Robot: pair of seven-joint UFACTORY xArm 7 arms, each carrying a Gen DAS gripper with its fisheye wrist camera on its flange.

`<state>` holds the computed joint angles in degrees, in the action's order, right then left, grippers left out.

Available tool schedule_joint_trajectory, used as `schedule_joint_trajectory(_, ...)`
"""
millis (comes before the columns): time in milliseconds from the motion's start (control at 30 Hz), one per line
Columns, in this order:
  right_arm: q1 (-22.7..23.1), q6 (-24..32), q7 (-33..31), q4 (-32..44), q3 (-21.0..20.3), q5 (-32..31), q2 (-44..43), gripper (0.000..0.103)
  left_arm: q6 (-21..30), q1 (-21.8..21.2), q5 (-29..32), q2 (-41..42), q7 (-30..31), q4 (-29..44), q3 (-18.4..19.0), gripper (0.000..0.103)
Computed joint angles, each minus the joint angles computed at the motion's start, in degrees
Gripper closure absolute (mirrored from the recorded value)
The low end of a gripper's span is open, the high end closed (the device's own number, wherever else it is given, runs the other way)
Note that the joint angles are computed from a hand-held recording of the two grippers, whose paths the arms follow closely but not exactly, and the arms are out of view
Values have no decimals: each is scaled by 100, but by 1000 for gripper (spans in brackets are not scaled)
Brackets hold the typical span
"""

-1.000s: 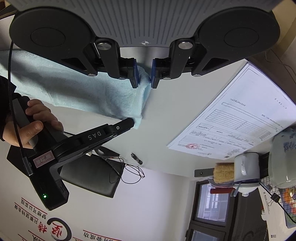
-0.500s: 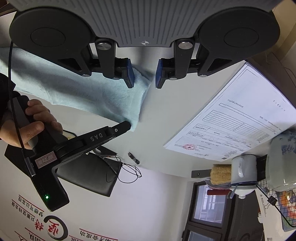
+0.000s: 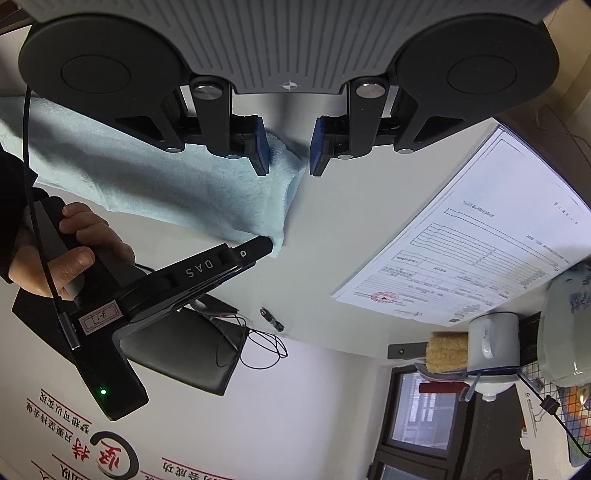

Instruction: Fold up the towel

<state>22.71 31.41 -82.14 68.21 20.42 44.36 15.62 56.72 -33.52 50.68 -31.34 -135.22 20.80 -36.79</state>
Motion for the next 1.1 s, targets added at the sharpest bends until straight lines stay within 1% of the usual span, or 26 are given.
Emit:
schedule_joint_trajectory(33,-5,51,16,45,-7,-22,29,69,-37,-2,15,-15,-17,-18,16,80)
schedule_joint_trajectory(267,-159,927,423,669,-77,-144,458,69,-111,31,53,-43,-71,-53,14,81)
schedule_joint_trajectory(367,-207,1111,501,771,-75,-137,527,69,-79,52,79,11,-78,-19,-15,83)
schedule_joint_trajectory(433,-232,1164,487,786,-68,-115,540,70,-67,57,109,48,-97,1,-19,83)
schedule_joint_trajectory(533,-262,1262,456,812,-63,-73,558,76,-91,42,144,33,-140,-26,8,85)
schedule_joint_trajectory(667,-273,1279,425,783,-64,19,548,81,-123,45,199,6,-218,-67,16,92)
schedule_joint_trajectory(733,-272,1285,439,758,-68,51,531,84,-134,36,236,-68,-329,-114,-7,93)
schedule_joint_trajectory(933,-262,1237,476,692,-75,189,471,87,88,4,215,-111,-298,-65,-93,94)
schedule_joint_trajectory(1100,-267,1204,443,612,-40,479,344,87,321,-94,42,-272,-251,-88,-117,94)
